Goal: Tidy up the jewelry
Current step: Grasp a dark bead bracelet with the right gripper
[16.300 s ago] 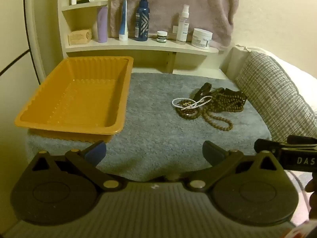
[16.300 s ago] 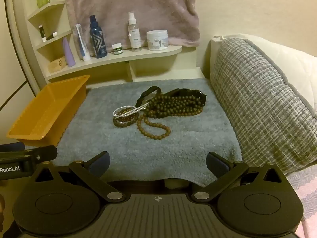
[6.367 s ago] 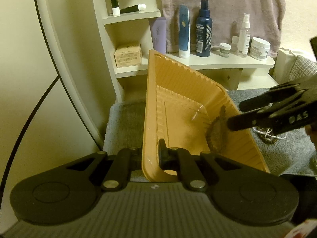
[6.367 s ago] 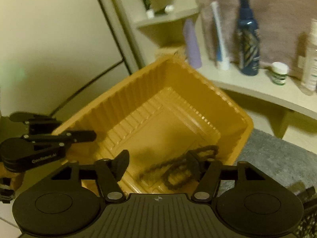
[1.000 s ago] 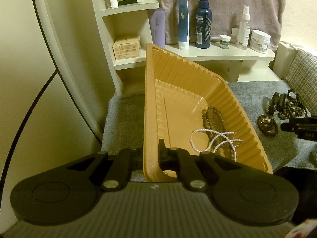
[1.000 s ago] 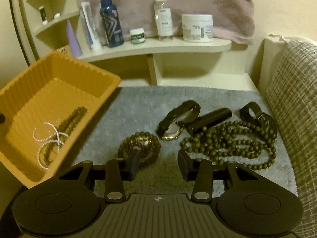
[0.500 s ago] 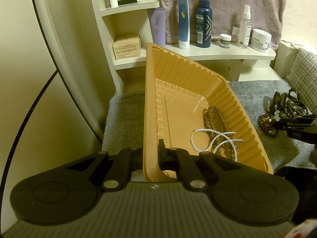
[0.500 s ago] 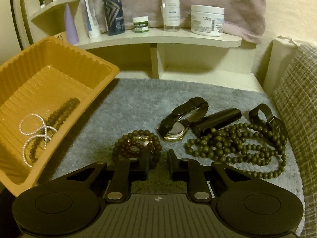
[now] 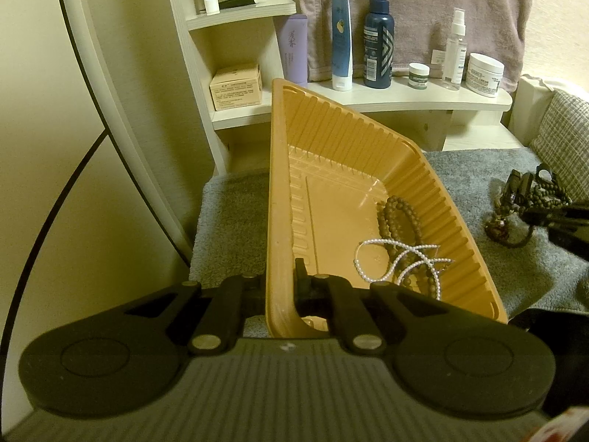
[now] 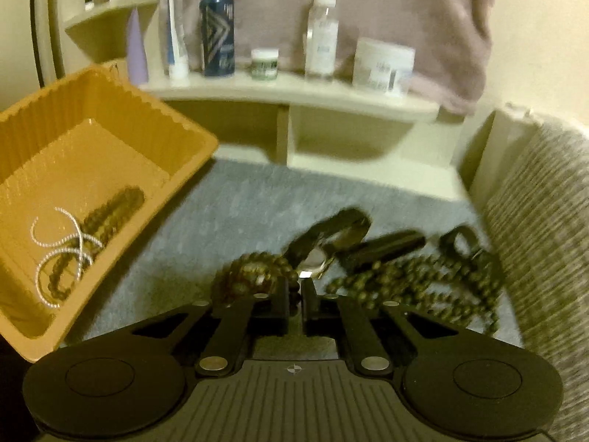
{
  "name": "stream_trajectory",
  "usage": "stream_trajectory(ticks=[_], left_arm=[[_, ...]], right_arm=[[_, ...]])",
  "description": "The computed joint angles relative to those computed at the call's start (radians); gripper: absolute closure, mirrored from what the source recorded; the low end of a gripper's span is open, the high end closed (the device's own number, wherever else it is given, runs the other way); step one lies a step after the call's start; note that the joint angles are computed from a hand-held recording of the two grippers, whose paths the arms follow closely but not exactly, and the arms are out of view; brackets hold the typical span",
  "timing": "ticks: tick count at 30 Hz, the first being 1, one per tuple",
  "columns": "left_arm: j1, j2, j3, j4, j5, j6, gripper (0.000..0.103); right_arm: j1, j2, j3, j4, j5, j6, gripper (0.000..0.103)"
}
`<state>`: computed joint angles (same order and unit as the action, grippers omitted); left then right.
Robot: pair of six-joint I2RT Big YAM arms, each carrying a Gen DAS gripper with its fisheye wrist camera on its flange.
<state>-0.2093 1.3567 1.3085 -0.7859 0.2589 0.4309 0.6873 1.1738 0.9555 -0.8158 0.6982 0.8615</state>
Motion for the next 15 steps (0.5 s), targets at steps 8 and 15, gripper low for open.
stream_trajectory(ticks=[8,15], left_arm=[[0.001,0.000,-0.003,0.003,0.002,0.000,0.097],[0.000,-0.001,-0.001,0.001,0.003,-0.002,0.097]], right_arm=[[0.004,-0.035,0.034,0.026,0.064,-0.083,0.097],[0.015,-0.041,0.072,0.118,0.045,-0.199,0.097]])
